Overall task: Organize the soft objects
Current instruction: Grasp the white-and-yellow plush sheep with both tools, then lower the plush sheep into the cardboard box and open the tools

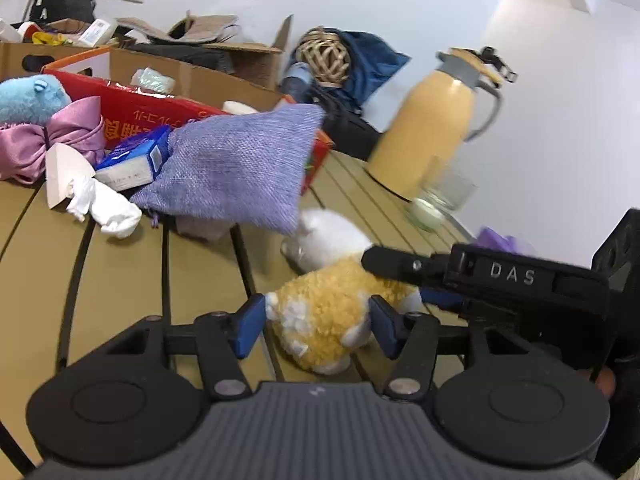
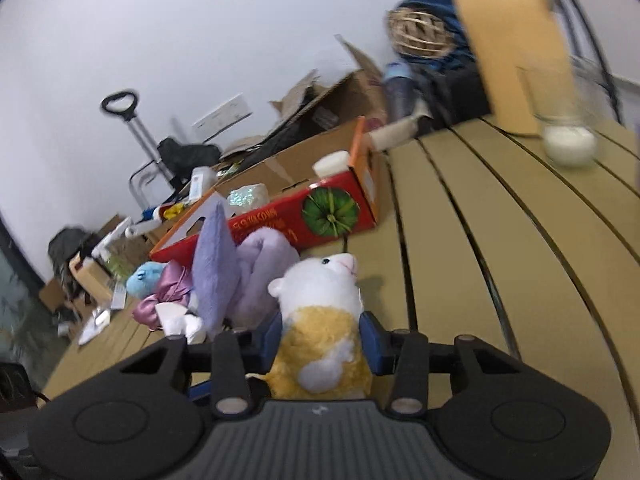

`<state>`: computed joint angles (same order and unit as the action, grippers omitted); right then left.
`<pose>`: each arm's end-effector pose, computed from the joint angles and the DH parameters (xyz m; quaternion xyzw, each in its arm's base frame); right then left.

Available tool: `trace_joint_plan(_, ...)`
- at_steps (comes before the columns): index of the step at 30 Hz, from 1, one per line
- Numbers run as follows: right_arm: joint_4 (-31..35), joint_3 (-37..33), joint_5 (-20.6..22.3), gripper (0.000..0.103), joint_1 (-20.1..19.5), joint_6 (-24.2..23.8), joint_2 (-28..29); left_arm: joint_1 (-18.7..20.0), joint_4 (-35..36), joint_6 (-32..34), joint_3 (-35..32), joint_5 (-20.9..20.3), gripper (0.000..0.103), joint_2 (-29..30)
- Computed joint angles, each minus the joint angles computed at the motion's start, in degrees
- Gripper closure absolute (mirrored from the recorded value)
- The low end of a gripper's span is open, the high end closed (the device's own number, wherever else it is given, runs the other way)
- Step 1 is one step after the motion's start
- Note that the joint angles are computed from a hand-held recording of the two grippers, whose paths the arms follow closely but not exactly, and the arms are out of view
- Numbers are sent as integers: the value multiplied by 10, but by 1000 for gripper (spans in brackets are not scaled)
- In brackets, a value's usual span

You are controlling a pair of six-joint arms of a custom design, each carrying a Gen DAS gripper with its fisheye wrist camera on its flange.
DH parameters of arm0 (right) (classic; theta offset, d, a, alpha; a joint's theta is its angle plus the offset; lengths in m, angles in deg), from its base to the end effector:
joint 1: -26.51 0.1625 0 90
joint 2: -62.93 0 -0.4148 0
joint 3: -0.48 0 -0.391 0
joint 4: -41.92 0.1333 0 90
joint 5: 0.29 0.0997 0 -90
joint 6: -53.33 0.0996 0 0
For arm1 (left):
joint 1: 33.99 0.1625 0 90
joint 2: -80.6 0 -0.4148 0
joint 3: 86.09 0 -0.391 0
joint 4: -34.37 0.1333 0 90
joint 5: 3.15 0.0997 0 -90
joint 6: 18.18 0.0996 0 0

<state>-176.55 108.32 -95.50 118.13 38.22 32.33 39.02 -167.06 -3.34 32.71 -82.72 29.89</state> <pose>0.1407 -0.5794 0.0079 0.1116 -0.8941 0.4241 0.0914 -0.0155 -0.5686 0.1180 0.2215 0.8992 -0.3693 0.0776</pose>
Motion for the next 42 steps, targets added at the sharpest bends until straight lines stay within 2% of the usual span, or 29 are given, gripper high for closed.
trace_joint_plan(5, -70, 55, -35, 65, 20, 5, 5, 4, 5, -10, 42, -17, 48, -32)
trace_joint_plan(10, -110, 73, -61, 65, 37, -5, 18, 12, -4, -20, 65, -28, 46, -46)
trace_joint_plan(13, -127, 85, -58, 60, 35, 8, 20, 12, 3, -33, 71, -29, 46, -56)
trace_joint_plan(15, -134, 89, -56, 59, 33, 13, 21, 14, 0, -37, 74, -37, 50, -60)
trace_joint_plan(20, -121, 101, -33, 66, 23, 40, 7, 13, -7, -52, 75, -48, 55, -60)
trace_joint_plan(22, -131, 102, -45, 67, 32, 31, 9, 7, -21, -56, 77, -53, 55, -63)
trace_joint_plan(25, -162, 104, -40, 67, 48, 18, 3, -2, -49, -40, 67, -69, 55, -64)
trace_joint_plan(29, -140, 48, -42, 67, 75, -4, -10, -12, -27, -22, -16, -84, 55, -50)
trace_joint_plan(31, -98, -6, -35, 67, 86, -17, -13, -13, 13, -19, -85, -90, 55, -35)
trace_joint_plan(37, 79, -224, -31, 67, 91, -21, 36, 13, 171, -29, -329, -79, 56, 63)
trace_joint_plan(40, 189, -331, -29, 67, 77, 14, 77, 31, 259, -41, -441, -58, 57, 121)
trace_joint_plan(42, 246, -394, -39, 67, 67, 36, 108, 42, 313, -44, -490, -44, 57, 148)
